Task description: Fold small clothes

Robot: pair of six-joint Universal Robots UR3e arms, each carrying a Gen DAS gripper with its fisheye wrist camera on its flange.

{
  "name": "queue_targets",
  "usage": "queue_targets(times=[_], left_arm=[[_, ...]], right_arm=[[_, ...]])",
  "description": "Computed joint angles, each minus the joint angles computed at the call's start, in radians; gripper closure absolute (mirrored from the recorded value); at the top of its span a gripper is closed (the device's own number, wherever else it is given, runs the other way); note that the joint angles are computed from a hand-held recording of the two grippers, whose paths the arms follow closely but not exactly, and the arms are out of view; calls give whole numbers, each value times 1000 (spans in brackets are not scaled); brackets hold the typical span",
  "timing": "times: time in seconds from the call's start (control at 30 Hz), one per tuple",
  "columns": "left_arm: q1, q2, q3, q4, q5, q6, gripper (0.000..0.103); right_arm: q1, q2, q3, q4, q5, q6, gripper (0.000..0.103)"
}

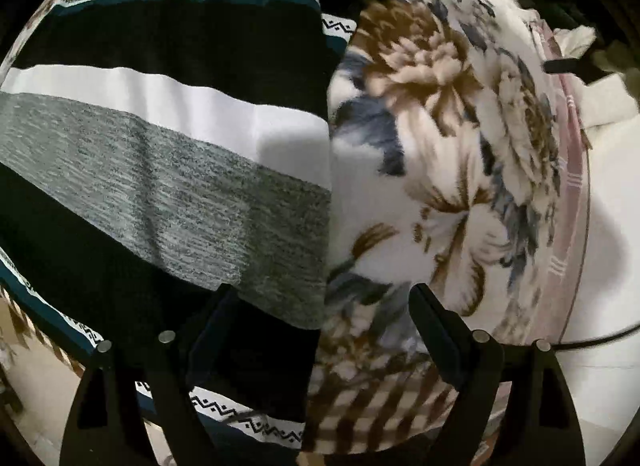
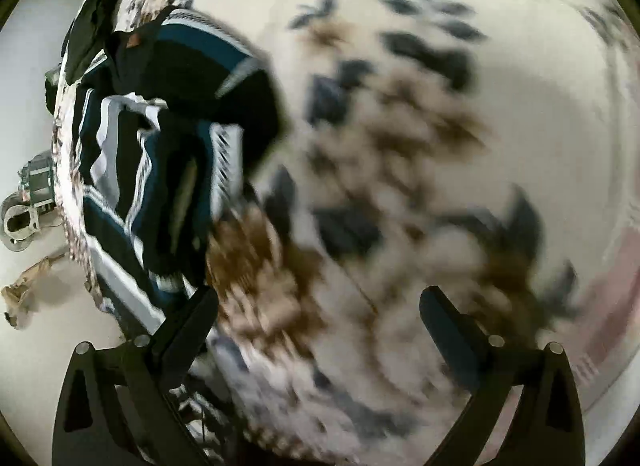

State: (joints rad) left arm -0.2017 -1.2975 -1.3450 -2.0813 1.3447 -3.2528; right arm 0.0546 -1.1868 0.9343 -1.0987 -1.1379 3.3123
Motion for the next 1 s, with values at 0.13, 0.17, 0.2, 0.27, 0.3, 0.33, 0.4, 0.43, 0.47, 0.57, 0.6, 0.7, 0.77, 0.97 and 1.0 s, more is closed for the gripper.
queue_targets(times=[0.13, 0.17, 0.2, 0.27, 0.3, 0.33, 0.4, 0.43, 0.47, 0.57, 0.6, 0.7, 0.77, 0.97, 1.0], left_arm=[[-27, 3, -83, 41, 25, -20, 16], [-50, 6, -116, 73, 40, -24, 16], [-62, 22, -145, 107, 53, -24, 17], [-87, 57, -177, 155, 75, -26, 67], [-114, 68, -176, 162, 116, -9, 83], [-128, 84, -177, 163, 137, 7, 94], [-102, 158, -201, 148, 149, 70, 94], [-90, 176, -202, 135, 159, 99, 94], [-89, 191, -207, 127, 164, 109, 94], [-48, 230, -226, 106, 167, 153, 94], [-19, 246, -228, 88, 155, 174, 94], [81, 304, -216, 25, 142, 272, 94], [70, 329, -210, 0, 135, 288, 94], [34, 360, -303, -2, 112, 225, 71], [12, 356, -338, 29, 110, 204, 66]], right_arm=[[-39, -12, -50, 147, -28, -67, 1], [-33, 4, -81, 167, -44, -73, 1], [-30, 11, -91, 160, -48, -76, 1], [-21, 33, -94, 112, -33, -84, 1], [-21, 41, -90, 79, -29, -83, 1], [-11, 61, -83, 16, -10, -68, 1], [1, 78, -32, -118, 35, -25, 1], [7, 96, -11, -185, 59, -2, 1], [15, 120, 15, -278, 84, 31, 1], [26, 176, 84, -469, 152, 131, 1], [27, 195, 95, -504, 179, 154, 1], [29, 216, 133, -592, 240, 214, 1], [22, 195, 201, -662, 306, 233, 1], [21, 186, 283, -728, 402, 228, 1], [32, 199, 274, -729, 398, 232, 1]])
